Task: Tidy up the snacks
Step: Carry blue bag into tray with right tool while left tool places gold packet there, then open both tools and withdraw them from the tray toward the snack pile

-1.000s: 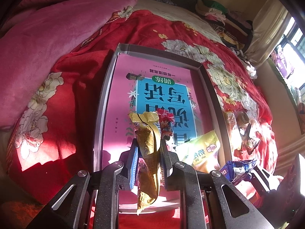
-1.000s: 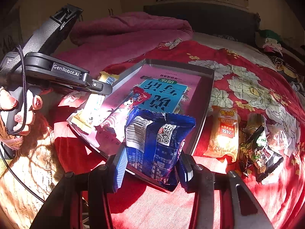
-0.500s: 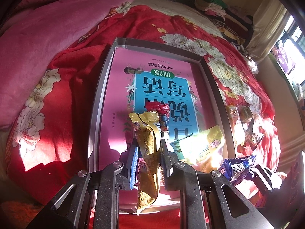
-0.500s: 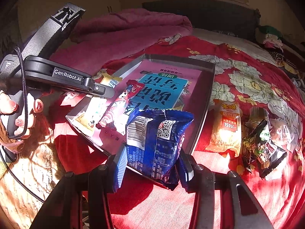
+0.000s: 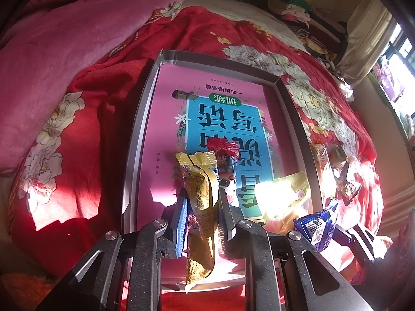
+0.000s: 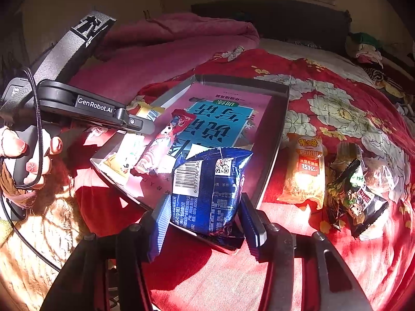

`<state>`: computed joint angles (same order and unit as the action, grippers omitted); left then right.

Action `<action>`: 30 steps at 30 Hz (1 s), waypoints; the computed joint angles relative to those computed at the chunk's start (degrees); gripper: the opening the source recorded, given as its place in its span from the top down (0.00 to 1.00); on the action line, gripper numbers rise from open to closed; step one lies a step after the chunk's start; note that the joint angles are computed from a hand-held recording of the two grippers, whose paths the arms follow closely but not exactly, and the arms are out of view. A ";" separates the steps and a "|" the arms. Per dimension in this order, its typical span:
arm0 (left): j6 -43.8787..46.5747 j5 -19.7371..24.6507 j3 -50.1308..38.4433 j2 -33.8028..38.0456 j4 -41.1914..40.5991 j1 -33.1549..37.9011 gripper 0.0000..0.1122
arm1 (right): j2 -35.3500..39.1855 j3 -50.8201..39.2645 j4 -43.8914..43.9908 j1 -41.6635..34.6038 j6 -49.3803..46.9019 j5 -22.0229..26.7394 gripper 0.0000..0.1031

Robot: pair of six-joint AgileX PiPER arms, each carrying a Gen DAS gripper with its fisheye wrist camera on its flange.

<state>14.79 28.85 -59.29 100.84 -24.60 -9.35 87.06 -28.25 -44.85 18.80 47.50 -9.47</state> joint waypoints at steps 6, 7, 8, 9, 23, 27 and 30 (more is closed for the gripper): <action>-0.52 0.29 -0.23 0.15 0.24 0.39 0.79 | -1.06 0.57 -0.40 -0.12 0.22 -0.65 0.49; -1.00 0.07 -0.12 0.00 0.79 0.31 0.79 | -1.16 0.63 -1.67 -0.20 1.25 -0.95 0.48; -1.52 -0.17 -0.05 -0.12 1.27 0.22 0.79 | -1.26 0.65 -1.74 -0.05 1.19 -1.00 0.48; -1.53 -0.26 -0.04 -0.19 1.28 0.29 0.79 | -1.37 0.68 -1.21 0.17 0.62 -0.90 0.48; 9.58 -2.52 2.05 -3.75 -10.32 1.55 0.53 | -3.78 2.12 4.60 1.13 -5.37 -1.63 0.45; 12.55 -4.01 2.90 -5.27 -13.23 1.45 0.51 | -4.76 2.57 8.14 0.89 -8.74 -1.56 0.44; 14.78 -4.19 3.39 -6.05 -15.43 1.45 0.49 | -5.62 2.95 9.43 0.34 -9.94 -1.75 0.41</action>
<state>29.57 24.66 -55.91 94.79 -40.03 -7.91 81.44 -25.30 -35.42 19.14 37.57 -11.22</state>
